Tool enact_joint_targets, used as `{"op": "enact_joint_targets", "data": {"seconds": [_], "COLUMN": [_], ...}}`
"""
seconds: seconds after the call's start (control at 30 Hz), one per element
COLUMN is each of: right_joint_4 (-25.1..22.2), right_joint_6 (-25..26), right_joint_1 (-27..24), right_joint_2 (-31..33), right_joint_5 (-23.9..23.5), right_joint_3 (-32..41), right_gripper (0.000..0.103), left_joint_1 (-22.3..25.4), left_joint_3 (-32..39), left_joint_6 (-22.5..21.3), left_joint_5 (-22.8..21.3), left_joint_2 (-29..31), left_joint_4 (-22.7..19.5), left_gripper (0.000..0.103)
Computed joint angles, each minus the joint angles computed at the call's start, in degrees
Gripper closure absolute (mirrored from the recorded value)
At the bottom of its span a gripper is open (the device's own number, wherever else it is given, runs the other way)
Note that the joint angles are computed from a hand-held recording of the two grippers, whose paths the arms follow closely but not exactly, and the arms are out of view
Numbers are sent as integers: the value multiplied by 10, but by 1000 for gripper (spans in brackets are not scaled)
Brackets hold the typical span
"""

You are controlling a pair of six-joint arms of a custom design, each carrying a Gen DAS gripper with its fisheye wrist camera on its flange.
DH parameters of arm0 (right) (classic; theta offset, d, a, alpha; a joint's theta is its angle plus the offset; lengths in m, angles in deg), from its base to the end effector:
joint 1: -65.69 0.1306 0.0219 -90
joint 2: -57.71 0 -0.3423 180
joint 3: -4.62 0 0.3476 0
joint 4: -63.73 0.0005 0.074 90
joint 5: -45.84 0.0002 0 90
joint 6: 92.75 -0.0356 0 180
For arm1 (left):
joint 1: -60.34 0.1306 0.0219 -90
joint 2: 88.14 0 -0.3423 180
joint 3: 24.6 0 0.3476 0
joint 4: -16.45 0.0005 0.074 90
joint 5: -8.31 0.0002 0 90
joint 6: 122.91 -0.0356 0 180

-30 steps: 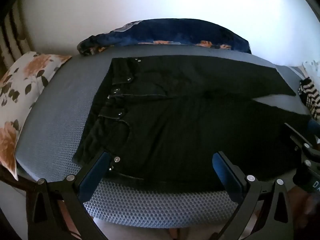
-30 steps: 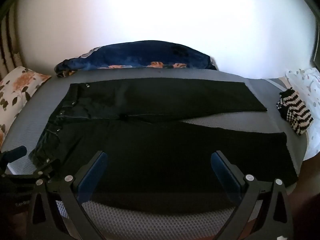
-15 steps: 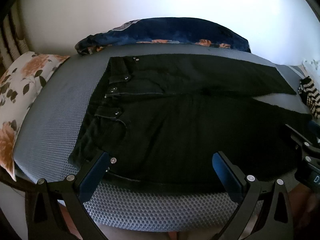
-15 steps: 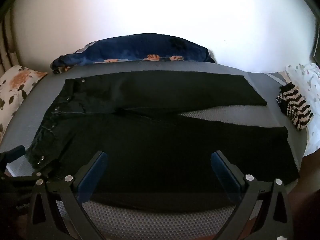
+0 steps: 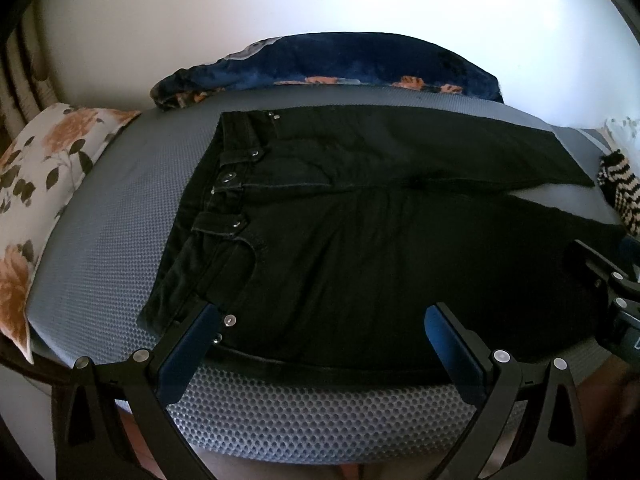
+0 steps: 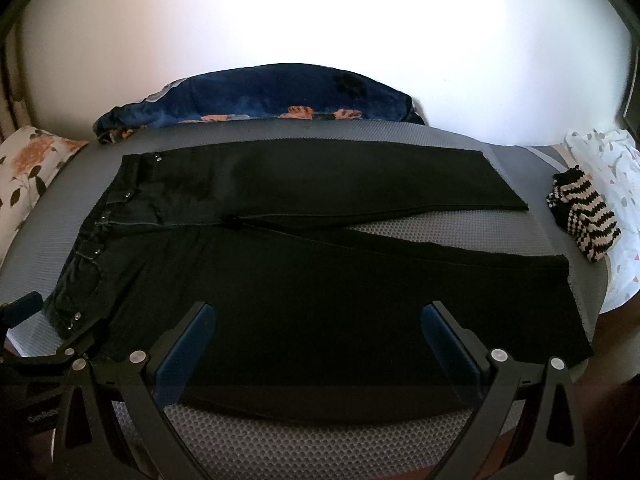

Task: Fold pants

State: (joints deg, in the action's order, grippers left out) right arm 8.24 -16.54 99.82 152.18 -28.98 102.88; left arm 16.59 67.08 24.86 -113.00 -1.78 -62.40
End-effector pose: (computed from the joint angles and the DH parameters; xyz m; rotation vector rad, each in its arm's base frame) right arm 0.3883 0.2513 0.4097 -0.3181 2.4097 0.0467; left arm 0.2838 -0.2468 0.4043 -0.4118 2.5056 0.1654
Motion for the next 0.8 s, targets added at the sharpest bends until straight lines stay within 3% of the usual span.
{"op": "enact_joint_targets", "data": {"seconds": [0.8], "right_joint_4": [-6], "right_joint_6": [1], "right_joint_1": [-1], "right_joint_2": [5], "right_joint_5": [-8], "right_joint_3": [0], "right_gripper": [1], "left_joint_1": [1], "left_joint_3": [-9], "left_joint_6": [5], "left_joint_5": [5], "left_joint_2": [-1], "left_joint_4": [-3], "left_gripper": [1]}}
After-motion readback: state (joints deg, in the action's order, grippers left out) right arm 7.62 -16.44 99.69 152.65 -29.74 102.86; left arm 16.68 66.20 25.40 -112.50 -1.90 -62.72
